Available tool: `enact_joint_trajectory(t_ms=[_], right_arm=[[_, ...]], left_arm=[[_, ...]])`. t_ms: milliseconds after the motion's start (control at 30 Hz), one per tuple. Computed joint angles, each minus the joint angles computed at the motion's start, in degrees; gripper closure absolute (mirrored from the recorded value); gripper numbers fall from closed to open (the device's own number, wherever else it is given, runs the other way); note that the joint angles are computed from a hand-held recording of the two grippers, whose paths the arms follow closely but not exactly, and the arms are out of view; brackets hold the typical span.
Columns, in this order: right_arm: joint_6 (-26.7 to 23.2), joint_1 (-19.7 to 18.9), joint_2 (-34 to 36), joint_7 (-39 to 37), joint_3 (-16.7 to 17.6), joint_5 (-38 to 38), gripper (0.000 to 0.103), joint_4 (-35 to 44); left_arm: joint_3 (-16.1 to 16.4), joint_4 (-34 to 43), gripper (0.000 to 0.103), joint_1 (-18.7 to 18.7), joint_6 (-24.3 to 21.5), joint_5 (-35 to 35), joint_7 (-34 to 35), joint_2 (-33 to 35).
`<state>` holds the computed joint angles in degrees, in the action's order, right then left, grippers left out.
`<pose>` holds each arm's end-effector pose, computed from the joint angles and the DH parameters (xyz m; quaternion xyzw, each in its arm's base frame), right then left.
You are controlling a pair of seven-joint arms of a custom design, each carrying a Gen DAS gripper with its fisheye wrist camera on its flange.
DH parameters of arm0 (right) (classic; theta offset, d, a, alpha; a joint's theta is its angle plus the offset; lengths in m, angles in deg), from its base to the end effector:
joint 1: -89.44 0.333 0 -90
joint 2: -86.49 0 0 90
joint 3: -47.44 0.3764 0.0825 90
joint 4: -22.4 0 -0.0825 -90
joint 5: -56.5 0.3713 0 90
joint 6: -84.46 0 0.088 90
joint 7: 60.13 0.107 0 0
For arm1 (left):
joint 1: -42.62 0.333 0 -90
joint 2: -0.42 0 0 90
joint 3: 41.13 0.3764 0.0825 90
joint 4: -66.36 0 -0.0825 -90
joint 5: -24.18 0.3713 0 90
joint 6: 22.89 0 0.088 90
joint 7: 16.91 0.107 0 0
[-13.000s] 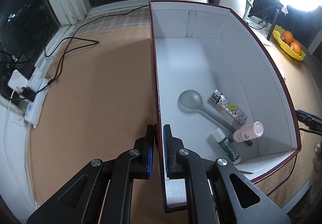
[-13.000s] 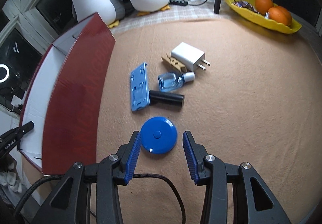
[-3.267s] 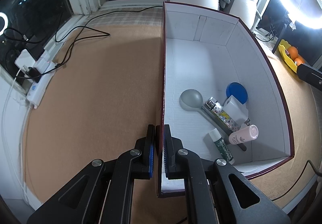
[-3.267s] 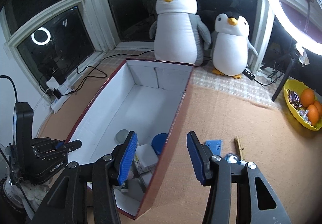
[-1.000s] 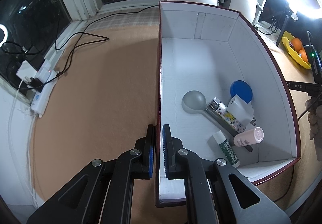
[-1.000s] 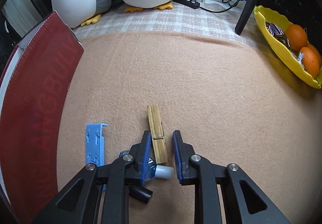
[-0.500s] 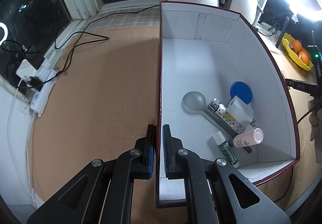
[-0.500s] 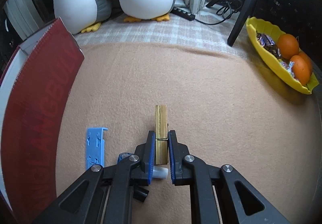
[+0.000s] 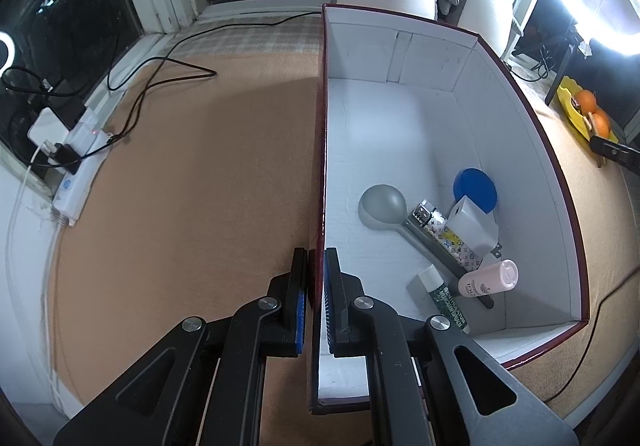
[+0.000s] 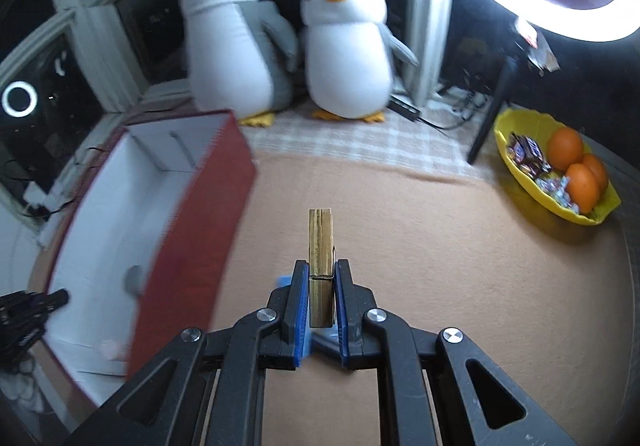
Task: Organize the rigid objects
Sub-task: 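Carry the clothespin into the red box and open the right gripper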
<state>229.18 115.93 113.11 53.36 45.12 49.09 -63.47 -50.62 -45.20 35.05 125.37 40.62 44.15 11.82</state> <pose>0.6795 0.3137 0.5233 -0.7130 0.6415 -0.1546 0.2370 0.6088 -0.1846 0.4949 -0.6898 0.6846 -0.1718 0.1608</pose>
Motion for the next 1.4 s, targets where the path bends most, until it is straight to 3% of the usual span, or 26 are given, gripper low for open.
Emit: enact_joint_trajectory(t_ms=[333, 767, 1400], right_arm=[[0.4, 3.4, -0.1, -6.8, 3.8, 2.0, 0.092, 3.1], [-2.8, 7.7, 3.4, -11.6, 4.0, 2.1, 0.092, 7.7], [-4.4, 8.3, 4.7, -12.8, 4.0, 3.3, 0.088, 9.0]], left_arm=[[-0.2, -0.9, 0.097, 0.5, 1.4, -1.5, 0.4, -0.3], [-0.2, -1.6, 0.097, 0.6, 2.2, -1.9, 0.9, -0.6], [-0.2, -1.9, 0.097, 0.6, 2.3, -1.8, 0.5, -0.9]])
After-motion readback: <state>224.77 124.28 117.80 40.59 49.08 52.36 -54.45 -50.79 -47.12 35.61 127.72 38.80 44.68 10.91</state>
